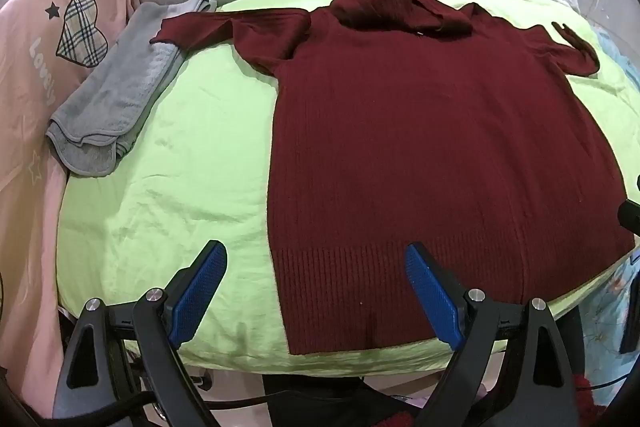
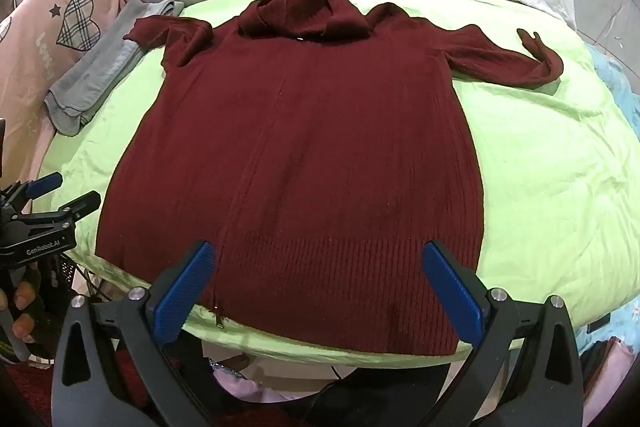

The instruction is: Fold large clothes

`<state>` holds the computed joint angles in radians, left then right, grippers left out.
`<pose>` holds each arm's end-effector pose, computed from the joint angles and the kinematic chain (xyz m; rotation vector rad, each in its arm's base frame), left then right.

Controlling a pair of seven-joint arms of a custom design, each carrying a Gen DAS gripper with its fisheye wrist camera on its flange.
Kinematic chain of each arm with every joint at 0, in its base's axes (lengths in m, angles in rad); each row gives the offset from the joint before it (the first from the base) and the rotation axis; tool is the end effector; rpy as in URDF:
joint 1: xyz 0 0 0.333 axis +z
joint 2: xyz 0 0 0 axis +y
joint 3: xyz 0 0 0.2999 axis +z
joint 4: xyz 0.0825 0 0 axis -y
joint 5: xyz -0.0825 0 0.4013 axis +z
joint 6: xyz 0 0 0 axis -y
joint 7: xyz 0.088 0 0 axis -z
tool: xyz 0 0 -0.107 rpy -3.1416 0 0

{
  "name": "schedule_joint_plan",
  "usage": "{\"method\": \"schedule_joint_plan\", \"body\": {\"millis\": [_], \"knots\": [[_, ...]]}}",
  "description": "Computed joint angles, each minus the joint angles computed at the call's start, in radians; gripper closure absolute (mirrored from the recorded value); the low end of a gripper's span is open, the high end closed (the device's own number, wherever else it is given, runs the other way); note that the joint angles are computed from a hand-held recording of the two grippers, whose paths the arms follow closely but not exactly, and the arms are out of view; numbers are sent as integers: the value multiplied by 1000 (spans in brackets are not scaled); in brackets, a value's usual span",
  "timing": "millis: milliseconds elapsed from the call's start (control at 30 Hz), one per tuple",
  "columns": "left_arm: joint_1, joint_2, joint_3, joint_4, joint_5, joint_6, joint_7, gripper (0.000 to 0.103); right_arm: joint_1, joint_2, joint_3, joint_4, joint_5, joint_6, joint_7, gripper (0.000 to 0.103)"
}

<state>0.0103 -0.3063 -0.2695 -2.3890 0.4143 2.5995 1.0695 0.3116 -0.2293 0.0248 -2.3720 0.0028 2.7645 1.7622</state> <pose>0.4884 -0.1424 0.4618 -1.7564 1.8836 -0.3928 0.4984 0.1746 0.4602 -1.9456 1.6840 -0.4163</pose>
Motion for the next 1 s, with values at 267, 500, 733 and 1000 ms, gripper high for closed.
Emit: {"method": "schedule_joint_plan", "body": {"millis": [267,500,733,1000], "knots": [[-1,10,-15,15,10,-13,-24,12,0,0,0,9,6,-2,-2,0],[-4,10,0,16,15,-7,-13,12,-7,0,6,7,-14,-7,12,0],[-7,12,6,12,10,-1,-4,12,2,9,-5,7,12,14,-6,0],[-10,34,11,29,-5,-5,15,12,10,25,-15,15,64,28,-36,0]]}}
